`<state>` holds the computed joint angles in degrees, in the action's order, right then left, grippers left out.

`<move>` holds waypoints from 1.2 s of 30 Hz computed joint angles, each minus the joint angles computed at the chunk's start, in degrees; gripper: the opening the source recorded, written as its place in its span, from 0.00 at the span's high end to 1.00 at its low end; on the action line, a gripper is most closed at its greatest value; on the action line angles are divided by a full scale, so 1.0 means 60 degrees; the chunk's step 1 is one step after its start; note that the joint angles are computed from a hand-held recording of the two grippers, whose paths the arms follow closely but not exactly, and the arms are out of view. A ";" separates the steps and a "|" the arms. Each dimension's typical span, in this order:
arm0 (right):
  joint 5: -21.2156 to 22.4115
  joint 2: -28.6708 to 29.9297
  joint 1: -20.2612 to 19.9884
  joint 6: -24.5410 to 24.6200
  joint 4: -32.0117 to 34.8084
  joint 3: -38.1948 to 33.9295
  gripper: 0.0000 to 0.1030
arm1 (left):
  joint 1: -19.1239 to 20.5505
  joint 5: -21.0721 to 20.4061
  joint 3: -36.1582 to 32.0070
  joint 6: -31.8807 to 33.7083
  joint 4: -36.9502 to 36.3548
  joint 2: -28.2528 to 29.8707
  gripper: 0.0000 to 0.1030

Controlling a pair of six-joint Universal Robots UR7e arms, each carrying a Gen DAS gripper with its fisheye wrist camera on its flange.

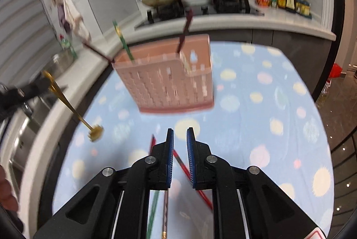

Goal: Organize utensils
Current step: 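Lift the gold spoon with the left tool while the right tool lifts the red chopstick toward the holder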

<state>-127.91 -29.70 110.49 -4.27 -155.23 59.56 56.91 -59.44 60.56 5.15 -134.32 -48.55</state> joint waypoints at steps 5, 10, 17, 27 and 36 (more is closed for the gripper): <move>0.0045 0.0370 -0.0214 0.0073 0.0501 -0.0115 0.87 | 0.0196 0.0084 0.0410 -0.0287 -0.0005 -0.0121 0.99; -0.0027 0.0882 -0.0321 -0.0315 0.0924 -0.0688 0.87 | 0.0396 0.0300 0.0572 -0.0479 -0.0001 -0.0005 0.99; -0.0045 0.1473 -0.0520 -0.0493 0.1631 -0.1571 0.87 | 0.0664 0.0336 0.0351 -0.0748 0.0325 0.0287 0.99; -0.0090 0.1878 -0.0582 -0.0667 0.1904 -0.2242 0.88 | 0.0772 0.0237 0.0029 -0.0844 0.0627 0.0489 0.99; -0.0085 0.1232 -0.0241 -0.0990 0.0447 -0.1568 0.92 | 0.0632 0.0236 0.0163 -0.0734 0.0466 0.0296 0.99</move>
<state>-128.42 -22.31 109.04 -10.21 -152.55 50.15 60.70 -58.02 61.54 0.74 -131.52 -46.77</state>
